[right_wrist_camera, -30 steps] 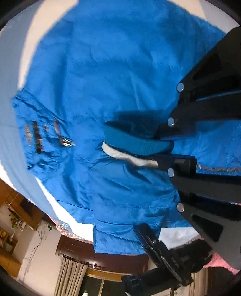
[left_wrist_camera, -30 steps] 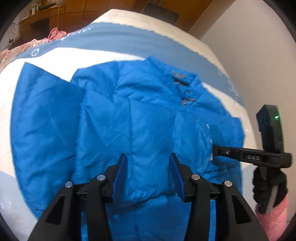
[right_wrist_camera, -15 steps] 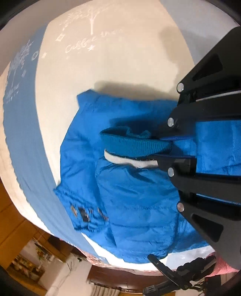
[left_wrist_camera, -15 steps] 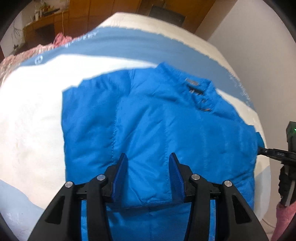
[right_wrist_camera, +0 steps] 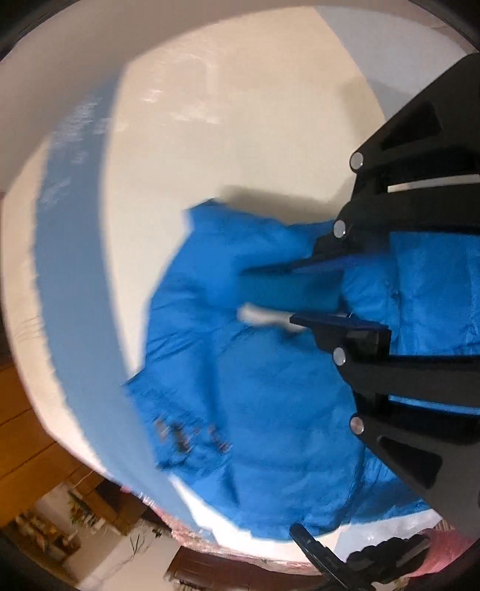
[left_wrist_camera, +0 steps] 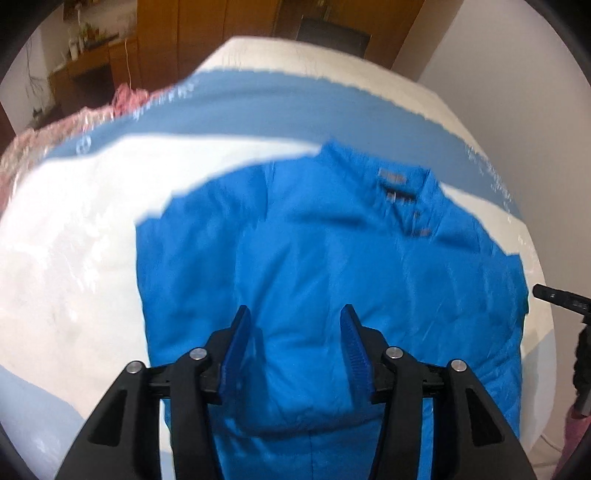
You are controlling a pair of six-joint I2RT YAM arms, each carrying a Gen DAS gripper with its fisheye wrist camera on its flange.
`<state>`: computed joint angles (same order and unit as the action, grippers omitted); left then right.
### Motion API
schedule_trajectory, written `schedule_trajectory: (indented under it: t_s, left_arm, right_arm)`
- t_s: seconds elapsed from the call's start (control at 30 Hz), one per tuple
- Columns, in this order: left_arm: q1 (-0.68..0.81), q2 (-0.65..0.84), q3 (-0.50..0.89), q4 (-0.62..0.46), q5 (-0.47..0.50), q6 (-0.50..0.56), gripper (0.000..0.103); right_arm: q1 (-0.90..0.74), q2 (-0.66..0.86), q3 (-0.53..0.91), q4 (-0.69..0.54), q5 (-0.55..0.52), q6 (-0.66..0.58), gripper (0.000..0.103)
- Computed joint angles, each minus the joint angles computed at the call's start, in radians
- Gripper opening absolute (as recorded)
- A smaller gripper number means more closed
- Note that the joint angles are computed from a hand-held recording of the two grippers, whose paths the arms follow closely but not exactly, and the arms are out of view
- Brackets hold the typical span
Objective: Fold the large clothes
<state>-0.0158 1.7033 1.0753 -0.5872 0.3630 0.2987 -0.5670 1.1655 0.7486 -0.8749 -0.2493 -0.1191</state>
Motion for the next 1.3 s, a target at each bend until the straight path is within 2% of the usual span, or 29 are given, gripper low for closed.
schedule_trajectory:
  t_s: [0.07, 0.13, 0.27, 0.3, 0.43, 0.53, 0.63, 0.83, 0.93, 1.07, 1.13, 1.2, 1.27, 1.3]
  left_arm:
    - [-0.031, 0.028, 0.033, 0.004, -0.016, -0.023, 0.051]
    - [-0.067, 0.061, 0.052, 0.025, -0.052, -0.04, 0.051]
    - [-0.113, 0.173, 0.11, 0.042, -0.112, -0.065, 0.051]
    - [-0.113, 0.208, 0.133, 0.036, -0.115, -0.065, 0.051]
    - [-0.107, 0.287, 0.186, 0.023, -0.103, -0.069, 0.052]
    - [-0.128, 0.297, 0.2, 0.02, -0.14, -0.074, 0.053]
    - [-0.127, 0.248, 0.185, -0.001, -0.152, -0.089, 0.051]
    - [-0.104, 0.012, -0.012, 0.025, -0.119, -0.015, 0.051]
    - [-0.12, 0.003, -0.078, 0.059, -0.149, 0.007, 0.052]
    - [-0.157, 0.012, -0.139, 0.168, -0.218, 0.011, 0.059]
    - [-0.159, 0.016, -0.106, 0.121, -0.218, -0.003, 0.059]
    - [-0.118, -0.026, -0.084, 0.04, -0.179, 0.006, 0.058]
    - [-0.053, -0.111, -0.102, -0.017, -0.127, 0.05, 0.058]
    - [-0.008, -0.163, -0.116, -0.059, -0.107, 0.087, 0.061]
  right_arm:
    - [0.077, 0.058, 0.032, 0.017, -0.029, 0.036, 0.023]
    - [0.171, 0.144, 0.033, 0.094, -0.002, 0.109, 0.023]
    - [0.227, 0.301, 0.044, 0.199, 0.008, 0.169, 0.023]
    - [0.243, 0.342, 0.048, 0.222, 0.036, 0.184, 0.019]
    - [0.211, 0.462, 0.057, 0.281, -0.013, 0.209, 0.014]
    - [0.207, 0.48, 0.074, 0.276, -0.017, 0.217, 0.013]
    - [0.178, 0.39, 0.059, 0.223, -0.042, 0.188, 0.018]
    - [0.145, 0.1, -0.059, 0.092, -0.09, 0.09, 0.023]
    - [0.156, 0.13, -0.118, 0.141, -0.049, 0.081, 0.021]
    - [0.153, 0.224, -0.166, 0.266, -0.087, 0.112, 0.019]
    - [0.139, 0.196, -0.154, 0.226, -0.096, 0.107, 0.019]
    - [0.084, 0.088, -0.165, 0.145, -0.135, 0.042, 0.024]
    - [0.014, -0.059, -0.172, 0.022, -0.163, -0.054, 0.026]
    - [-0.037, -0.135, -0.173, -0.058, -0.175, -0.12, 0.032]
